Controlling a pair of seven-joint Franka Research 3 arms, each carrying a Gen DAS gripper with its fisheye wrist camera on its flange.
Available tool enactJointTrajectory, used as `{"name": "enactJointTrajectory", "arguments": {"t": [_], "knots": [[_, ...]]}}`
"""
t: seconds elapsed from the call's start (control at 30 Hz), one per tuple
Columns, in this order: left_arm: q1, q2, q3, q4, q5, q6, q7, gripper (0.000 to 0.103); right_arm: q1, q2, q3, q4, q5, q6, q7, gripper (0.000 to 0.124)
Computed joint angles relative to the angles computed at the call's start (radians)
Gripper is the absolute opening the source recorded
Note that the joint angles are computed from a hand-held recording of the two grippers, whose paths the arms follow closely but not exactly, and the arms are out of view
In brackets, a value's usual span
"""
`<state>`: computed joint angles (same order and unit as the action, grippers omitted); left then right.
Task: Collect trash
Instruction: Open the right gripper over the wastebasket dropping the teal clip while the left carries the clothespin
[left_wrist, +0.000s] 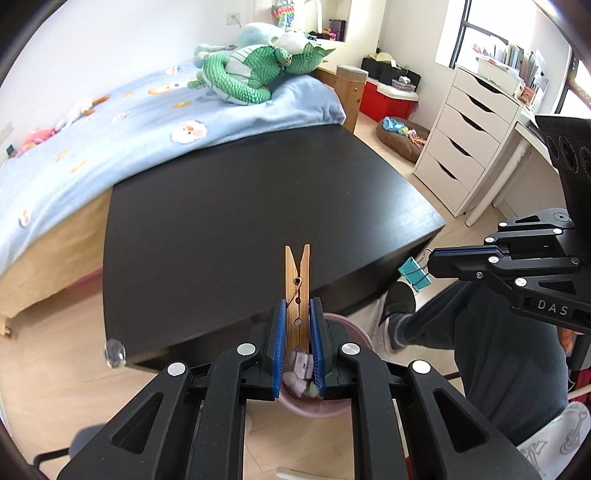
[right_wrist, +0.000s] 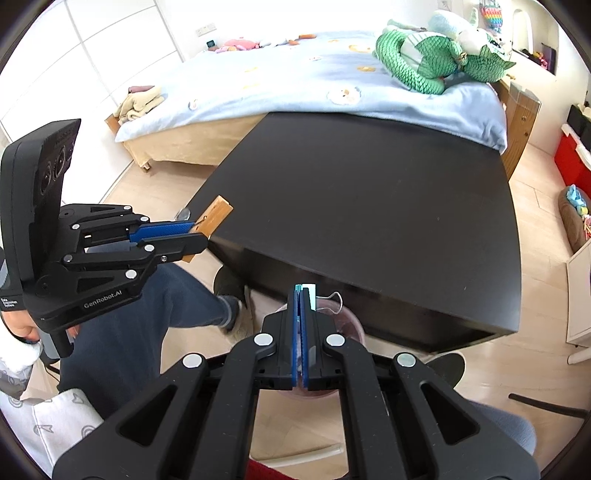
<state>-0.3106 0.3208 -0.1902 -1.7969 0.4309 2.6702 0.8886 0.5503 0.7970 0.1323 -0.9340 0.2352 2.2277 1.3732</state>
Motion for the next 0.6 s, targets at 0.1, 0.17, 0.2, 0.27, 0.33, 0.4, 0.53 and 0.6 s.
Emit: {"name": "enactJointTrajectory", "arguments": {"t": [0.1,0.17,0.2,0.27,0.33,0.4,0.53,0.6], "knots": [[0.000,-0.019,0.001,-0.032,0.000,0.011,-0.017,0.013,-0.003,-0.019,0.007,-0.042,0.010,0.008,-0.005,0.001],[0.004,-0.027,-0.002,-0.046,-0.007,0.016,-0.019,0.013,-0.005,-0.021,0.012,-0.052,0.017,0.004,-0.011,0.001],[0.004,-0.032,-0.002,-0.052,-0.005,0.018,-0.023,0.013,-0.006,-0.019,0.015,-0.051,0.021,0.000,-0.013,0.001],[0.007,-0.039,-0.002,-0.061,-0.005,0.022,-0.025,0.013,-0.009,-0.001,0.019,-0.024,0.031,-0.016,-0.015,0.001],[0.008,-0.040,-0.003,-0.062,-0.004,0.023,-0.026,0.013,-0.011,0.016,0.023,0.002,0.038,-0.033,-0.021,0.001],[0.009,-0.038,-0.003,-0.059,-0.004,0.024,-0.025,0.013,-0.010,0.023,0.023,0.012,0.043,-0.037,-0.024,0.003],[0.011,-0.036,-0.005,-0.058,-0.005,0.028,-0.019,0.013,0.006,0.031,-0.004,0.023,0.017,-0.031,0.016,0.047],[0.013,-0.036,-0.007,-0.060,-0.009,0.029,-0.013,0.013,-0.001,0.002,0.000,-0.031,0.025,0.019,0.019,0.077]]}}
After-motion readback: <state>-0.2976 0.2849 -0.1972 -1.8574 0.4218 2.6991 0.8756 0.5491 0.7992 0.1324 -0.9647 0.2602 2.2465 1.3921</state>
